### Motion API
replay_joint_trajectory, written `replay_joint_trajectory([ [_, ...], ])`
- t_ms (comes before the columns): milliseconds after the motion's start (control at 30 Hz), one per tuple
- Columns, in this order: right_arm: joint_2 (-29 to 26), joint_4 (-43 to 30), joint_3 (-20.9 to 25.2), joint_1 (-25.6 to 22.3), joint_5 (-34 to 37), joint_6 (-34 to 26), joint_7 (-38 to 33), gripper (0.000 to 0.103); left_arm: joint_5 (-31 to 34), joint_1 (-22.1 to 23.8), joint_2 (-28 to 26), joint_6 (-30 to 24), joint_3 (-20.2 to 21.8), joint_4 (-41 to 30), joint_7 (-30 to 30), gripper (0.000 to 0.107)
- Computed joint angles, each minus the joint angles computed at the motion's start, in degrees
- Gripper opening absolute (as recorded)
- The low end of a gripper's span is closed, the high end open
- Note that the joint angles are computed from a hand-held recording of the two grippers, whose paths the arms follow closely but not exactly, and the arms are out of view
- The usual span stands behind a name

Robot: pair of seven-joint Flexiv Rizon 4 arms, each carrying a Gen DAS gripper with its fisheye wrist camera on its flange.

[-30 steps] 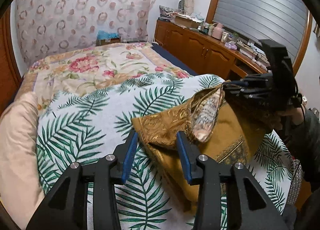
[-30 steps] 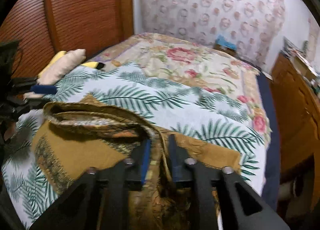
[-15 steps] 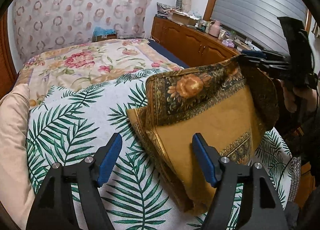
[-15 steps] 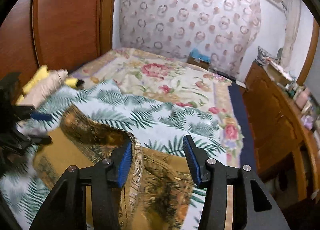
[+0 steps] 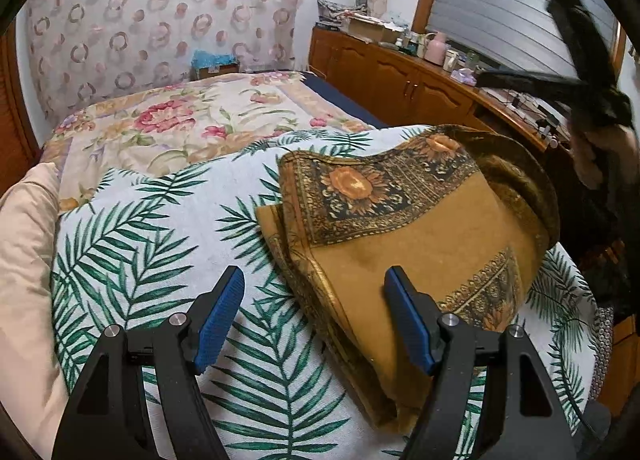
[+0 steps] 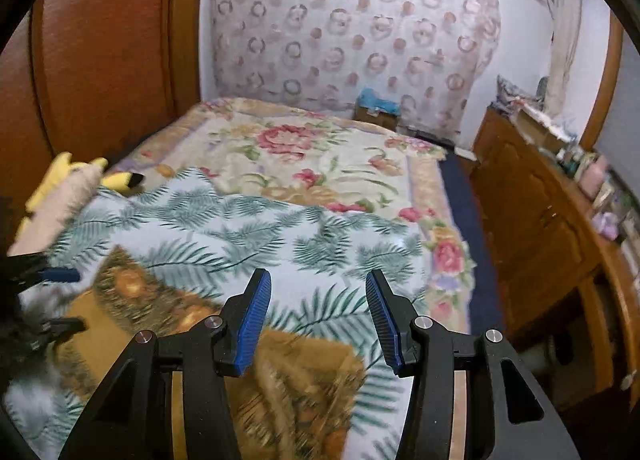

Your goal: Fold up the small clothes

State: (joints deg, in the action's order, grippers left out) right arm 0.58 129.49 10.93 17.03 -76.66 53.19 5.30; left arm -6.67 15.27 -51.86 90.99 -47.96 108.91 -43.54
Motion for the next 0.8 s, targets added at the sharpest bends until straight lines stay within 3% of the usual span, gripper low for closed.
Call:
replay_joint_trajectory([
  [133, 2.27, 4.23, 1.34, 0.42, -0.87, 2.52, 3.61, 0.051, 0.09, -0.21, -0.03, 0.49, 0.38, -0.11, -0.5, 0.073],
  [333, 5.17, 9.7, 3.51, 1.76, 3.94, 4.89, 5.27, 0.051, 0.49, -0.5, -0.15, 0.69, 0.74, -0.39, -0.82, 0.074],
  [400, 6.09, 11.02, 3.91, 2.03, 5.81, 5.05, 4.57, 0.038, 0.58, -0.49, -0.13, 0.69, 0.78, -0.4, -0.79, 0.073],
  [467, 6.72, 12.02, 3.59, 1.69, 5.95, 6.86, 4.37, 0.006, 0.63, -0.67, -0.04, 0.8, 1.01, -0.4, -0.87, 0.074],
  [567, 7.31, 12.33, 2.86, 0.27, 3.92, 8.14, 4.69, 0.002, 0.72, -0.9, 0.05, 1.0, 1.4, -0.46, -1.05, 0.074],
  [700, 7.44, 11.1, 3.9, -0.19, 1.24, -1.27, 8.52, 0.002, 0.68, -1.8, 0.54, 1.46, 2.47, -0.77, -1.72, 0.074],
  [800, 6.47, 11.13, 2.25, -1.02, 0.88, 0.79, 10.44, 0.002, 0.43, -2.44, 0.85, 1.0, 3.29, -1.24, -2.17, 0.073],
])
